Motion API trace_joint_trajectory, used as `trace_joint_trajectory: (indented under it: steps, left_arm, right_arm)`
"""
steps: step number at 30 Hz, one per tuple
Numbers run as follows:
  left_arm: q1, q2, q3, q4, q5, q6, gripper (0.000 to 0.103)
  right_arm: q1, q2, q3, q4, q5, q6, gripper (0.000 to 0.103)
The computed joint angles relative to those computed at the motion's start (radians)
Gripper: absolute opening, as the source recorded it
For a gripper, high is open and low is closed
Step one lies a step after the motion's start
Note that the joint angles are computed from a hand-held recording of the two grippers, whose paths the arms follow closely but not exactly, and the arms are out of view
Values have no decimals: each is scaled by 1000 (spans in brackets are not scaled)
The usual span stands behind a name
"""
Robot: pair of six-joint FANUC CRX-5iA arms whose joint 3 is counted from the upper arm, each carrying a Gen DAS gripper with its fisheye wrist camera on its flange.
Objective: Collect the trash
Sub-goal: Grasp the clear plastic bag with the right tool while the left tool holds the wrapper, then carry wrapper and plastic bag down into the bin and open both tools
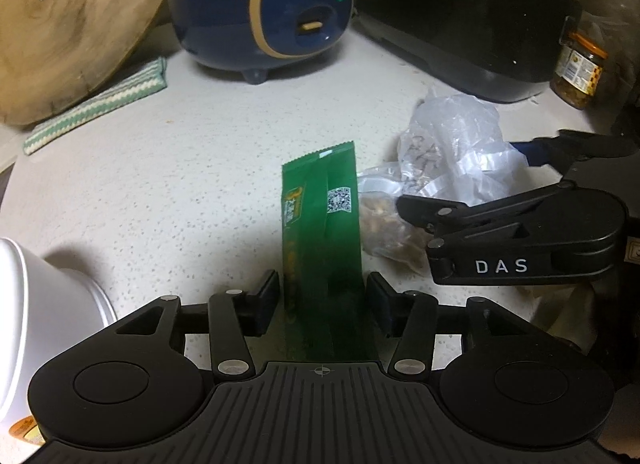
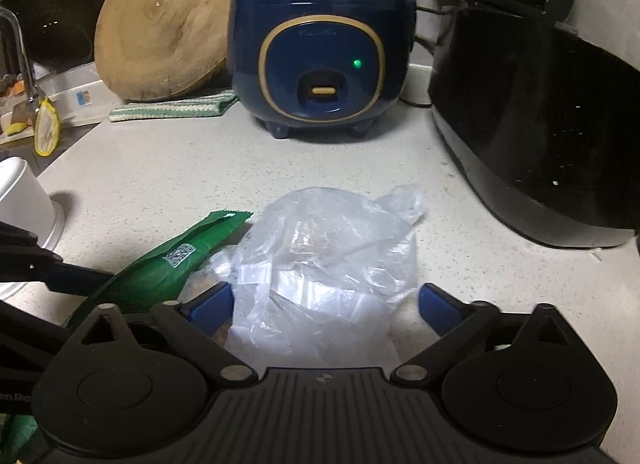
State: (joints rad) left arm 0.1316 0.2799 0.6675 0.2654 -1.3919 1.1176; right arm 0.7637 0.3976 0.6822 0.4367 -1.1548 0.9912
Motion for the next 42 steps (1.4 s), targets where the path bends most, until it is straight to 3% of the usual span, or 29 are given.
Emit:
trace_joint_trajectory:
  steps: [2, 3, 4, 7, 11, 19, 23, 28, 34, 37, 42]
  left_arm:
    - [5, -17, -33, 14, 28, -19, 51]
    - [9, -32, -61, 21, 53, -27, 49]
    - [12, -44, -83, 28, 74, -28, 44]
    - [39, -51, -108, 83, 87, 4, 28]
    - [78, -103, -189, 149, 140, -15, 17]
    - [188, -256, -384, 373, 241, -143, 16]
    - [287, -359, -498, 500, 228, -225, 16]
    - [490, -496, -637, 619, 144, -317, 16]
    - [771, -575, -735, 671, -66, -397, 16]
    - [877, -586, -762, 626, -183, -384, 16]
    - [972, -606, -788, 473, -328, -395, 16]
  right_arm:
    - [-10, 2, 22, -50, 0, 10, 74]
    - [-15, 2, 34, -76, 1, 17, 57]
    - [-17, 3, 45, -97, -1, 25, 46]
    - [-3, 11, 62, -71, -11, 31, 31]
    - [-2, 8, 97, -101, -21, 24, 23]
    - [29, -34, 114, -99, -3, -54, 21]
    - [76, -50, 118, -72, -9, -95, 21]
    - [165, -80, 89, -44, -6, -102, 21]
    - [274, -93, 79, -38, -47, -126, 21]
    - [333, -103, 56, -32, -78, -148, 21]
    - [413, -118, -2, -64, -115, -203, 21]
